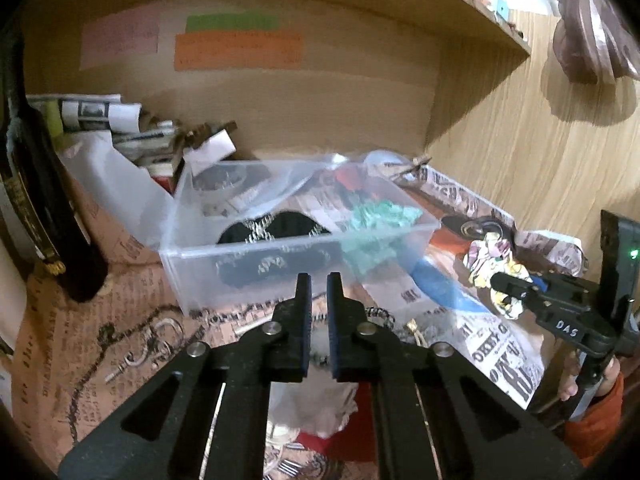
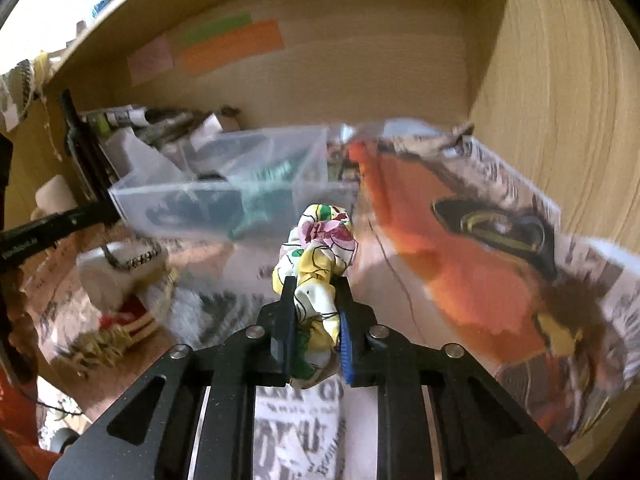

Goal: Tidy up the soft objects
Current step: 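Grasp the floral scrunchie with right tool while left tool grasps black-white beaded cord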

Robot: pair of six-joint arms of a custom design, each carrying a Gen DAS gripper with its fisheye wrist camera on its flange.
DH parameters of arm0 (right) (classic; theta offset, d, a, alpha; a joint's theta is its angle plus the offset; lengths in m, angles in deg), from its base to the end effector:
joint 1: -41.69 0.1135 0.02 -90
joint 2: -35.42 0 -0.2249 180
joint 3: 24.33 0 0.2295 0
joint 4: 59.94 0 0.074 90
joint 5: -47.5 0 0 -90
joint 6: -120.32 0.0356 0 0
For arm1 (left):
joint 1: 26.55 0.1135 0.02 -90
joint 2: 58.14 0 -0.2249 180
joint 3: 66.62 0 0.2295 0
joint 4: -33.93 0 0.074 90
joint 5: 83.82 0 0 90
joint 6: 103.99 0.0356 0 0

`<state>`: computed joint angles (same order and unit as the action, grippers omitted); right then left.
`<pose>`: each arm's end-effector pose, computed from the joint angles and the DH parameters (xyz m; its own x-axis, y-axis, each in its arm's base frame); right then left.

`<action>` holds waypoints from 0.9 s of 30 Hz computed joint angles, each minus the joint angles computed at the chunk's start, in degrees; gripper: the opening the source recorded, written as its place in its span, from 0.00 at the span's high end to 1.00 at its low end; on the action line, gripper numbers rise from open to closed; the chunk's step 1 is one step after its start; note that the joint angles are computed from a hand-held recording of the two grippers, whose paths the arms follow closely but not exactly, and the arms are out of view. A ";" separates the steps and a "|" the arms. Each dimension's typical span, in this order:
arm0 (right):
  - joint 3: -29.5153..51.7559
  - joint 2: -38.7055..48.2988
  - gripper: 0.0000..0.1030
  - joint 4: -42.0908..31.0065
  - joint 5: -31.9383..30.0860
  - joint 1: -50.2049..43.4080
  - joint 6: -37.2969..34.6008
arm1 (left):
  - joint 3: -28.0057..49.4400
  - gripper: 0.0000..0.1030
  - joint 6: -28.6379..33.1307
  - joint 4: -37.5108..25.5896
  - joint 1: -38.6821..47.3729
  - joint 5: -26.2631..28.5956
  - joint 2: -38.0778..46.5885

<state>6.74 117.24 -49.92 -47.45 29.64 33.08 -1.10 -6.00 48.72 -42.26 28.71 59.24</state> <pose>0.2120 -0.0421 0.0870 -0.6304 0.1836 -0.7542 0.1746 0.9803 0.0927 0.3337 -0.1080 0.0683 -0.4990 0.2737 -0.8223 0.6198 0.7759 -0.1178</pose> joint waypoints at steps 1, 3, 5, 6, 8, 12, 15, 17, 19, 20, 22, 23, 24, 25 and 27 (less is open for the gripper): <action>0.34 -0.87 0.85 -0.20 -0.05 0.21 0.01 | 0.22 0.94 -0.13 -0.08 0.14 0.11 -0.20; 1.04 -2.05 0.85 -0.37 0.00 0.78 0.10 | 0.79 0.94 -0.51 -0.59 0.51 0.52 -0.63; 1.87 -2.75 0.85 -0.22 0.17 1.45 0.12 | 1.85 0.94 0.11 -2.65 0.92 1.30 -0.89; 2.18 -2.66 0.85 0.04 0.12 1.70 0.10 | 2.00 0.93 0.01 -2.89 0.93 0.77 -0.79; 3.06 -2.34 0.84 0.21 -0.06 2.35 0.22 | 3.12 0.89 0.80 -4.48 1.00 0.32 0.02; 4.32 -0.95 0.84 0.75 -0.58 3.21 0.05 | 7.69 0.66 1.47 -10.52 1.32 0.75 4.33; 4.69 0.26 0.84 1.32 -0.56 4.05 0.10 | 10.74 0.65 1.49 -13.54 1.48 2.00 7.61; 5.20 1.42 0.84 1.46 -0.37 4.53 0.13 | 11.65 0.66 1.46 -13.68 1.45 2.41 9.07; 5.65 2.53 0.84 1.73 -0.39 4.64 0.10 | 11.79 0.78 1.00 -12.77 1.31 2.95 9.92; 5.84 3.06 0.84 1.87 -0.37 4.70 0.14 | 12.13 0.90 0.94 -12.85 1.31 3.40 10.24; 6.32 4.10 0.84 2.15 -0.33 4.88 0.33 | 12.29 0.90 0.32 -12.39 1.35 4.28 10.31; 6.52 4.41 0.84 2.19 -0.50 4.87 0.38 | 12.07 0.93 0.08 -11.68 1.42 4.52 10.16; 6.70 4.72 0.84 2.30 -0.60 4.91 0.44 | 11.62 0.93 0.12 -11.13 1.35 4.69 9.67; 7.05 5.15 0.84 2.35 -0.56 5.06 0.57 | 11.41 0.93 0.12 -10.79 1.32 4.66 9.34; 7.86 6.05 0.84 2.53 -0.64 5.29 0.70 | 10.55 0.94 -0.05 -9.65 1.37 4.28 8.13</action>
